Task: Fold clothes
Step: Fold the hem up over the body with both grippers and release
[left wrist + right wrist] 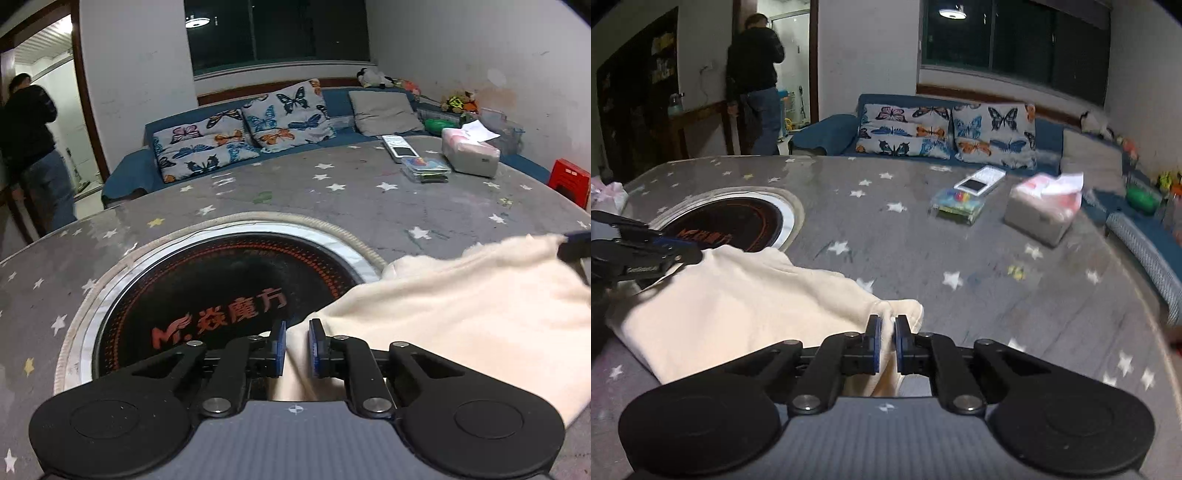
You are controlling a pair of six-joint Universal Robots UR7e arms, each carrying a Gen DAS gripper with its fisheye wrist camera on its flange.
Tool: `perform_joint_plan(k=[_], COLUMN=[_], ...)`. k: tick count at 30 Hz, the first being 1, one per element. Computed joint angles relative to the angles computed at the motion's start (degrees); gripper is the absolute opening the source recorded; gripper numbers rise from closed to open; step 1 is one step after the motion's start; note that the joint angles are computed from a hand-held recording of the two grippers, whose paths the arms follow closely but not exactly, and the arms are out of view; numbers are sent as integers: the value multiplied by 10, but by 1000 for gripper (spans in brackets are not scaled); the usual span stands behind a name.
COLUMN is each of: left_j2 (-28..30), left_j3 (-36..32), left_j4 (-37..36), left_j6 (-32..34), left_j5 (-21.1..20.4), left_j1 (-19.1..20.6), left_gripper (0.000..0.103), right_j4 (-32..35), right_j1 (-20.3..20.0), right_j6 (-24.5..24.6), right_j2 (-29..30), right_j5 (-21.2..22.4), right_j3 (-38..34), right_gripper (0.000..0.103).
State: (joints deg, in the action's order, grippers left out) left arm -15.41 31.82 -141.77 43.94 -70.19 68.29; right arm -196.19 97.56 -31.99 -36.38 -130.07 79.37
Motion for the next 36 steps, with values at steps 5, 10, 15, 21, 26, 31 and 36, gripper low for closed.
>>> perform_joint_plan(k=[5,10,15,21,26,31,36], left_j2=[-9,-47,-83,-95,-97,-87,-36], left_j3=[17,77,137,173,181,154,59], left_j4=[-13,-40,-30,-15,-12,-1,50], left_j6=[-1,2,8,17,19,7,-33], left_j5=[0,-34,-76,-81,-80,-87,-89], left_j1=[-1,-6,-11,-14,-13,-15,-20], left_gripper=[16,17,17,17,17,17,18], right_j4=[59,58,134,206,236,220,197], right_j1=[-12,-2,2,-3,-7,-4,1], right_j6=[37,31,40,42,34,47,54], right_j2=[-2,-17,-5,53,92,67,23], right_j5=[-6,15,70,92,80,82,74], right_j3=[-10,-9,-55,-146,-199,-172,-109], right_gripper=[9,12,12,12,13,13,16])
